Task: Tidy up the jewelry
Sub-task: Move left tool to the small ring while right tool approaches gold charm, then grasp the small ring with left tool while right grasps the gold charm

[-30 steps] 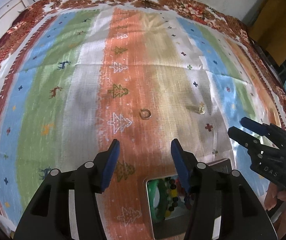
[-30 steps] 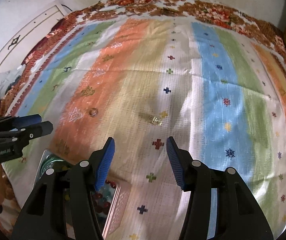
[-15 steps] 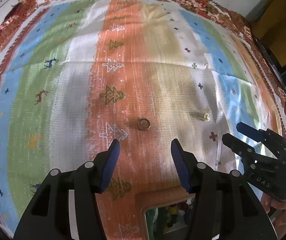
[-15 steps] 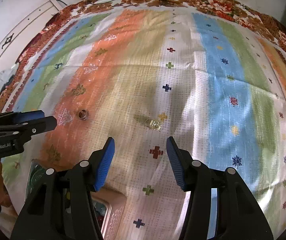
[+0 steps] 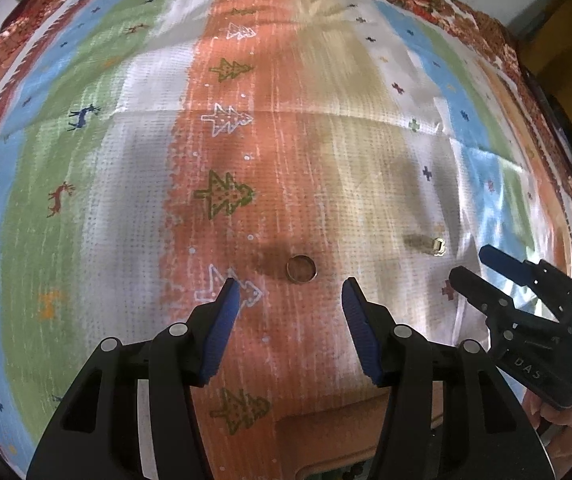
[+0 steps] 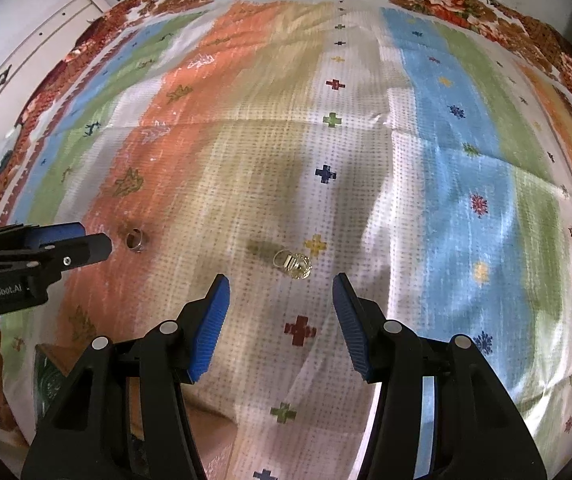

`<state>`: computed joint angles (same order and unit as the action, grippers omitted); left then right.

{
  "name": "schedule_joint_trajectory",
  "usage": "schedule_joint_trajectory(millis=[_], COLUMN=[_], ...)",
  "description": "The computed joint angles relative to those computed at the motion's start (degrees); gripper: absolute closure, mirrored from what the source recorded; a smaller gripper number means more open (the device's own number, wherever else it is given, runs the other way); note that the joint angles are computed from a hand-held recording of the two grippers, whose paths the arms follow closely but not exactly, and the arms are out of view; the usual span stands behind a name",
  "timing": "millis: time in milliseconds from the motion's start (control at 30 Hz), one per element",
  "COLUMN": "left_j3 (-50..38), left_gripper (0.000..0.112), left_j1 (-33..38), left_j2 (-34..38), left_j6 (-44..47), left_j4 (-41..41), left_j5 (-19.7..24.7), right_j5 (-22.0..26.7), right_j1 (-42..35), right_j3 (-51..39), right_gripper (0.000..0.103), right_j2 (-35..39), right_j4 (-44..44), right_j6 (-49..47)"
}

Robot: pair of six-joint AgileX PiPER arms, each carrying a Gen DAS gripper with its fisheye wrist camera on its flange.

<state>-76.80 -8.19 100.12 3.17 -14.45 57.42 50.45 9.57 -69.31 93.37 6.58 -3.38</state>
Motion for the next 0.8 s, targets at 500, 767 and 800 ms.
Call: schedule_joint_trajectory(millis=[500, 767, 800], left_j3=[-4.9, -7.2, -7.3], left_gripper=[0.059, 0.059, 0.059], left_j1=[-1.6, -2.7, -2.8], left_j2=[6.6, 9.6, 9.7], left_j6=[0.4, -0.1, -0.1], left_j4=[2.0, 3.5, 3.7], left_j5=[1.1, 1.3, 1.2], right_j5=[-0.7, -0.9, -0.8], right_j1=[0.4, 0.4, 0.5], right_j3=[-3.3, -4.5, -4.6], right_gripper=[0.05, 0.05, 0.05], right_j2=[6.6, 8.5, 8.7], right_j4=[-1.2, -2.1, -2.2], right_j6=[0.6, 0.8, 0.8])
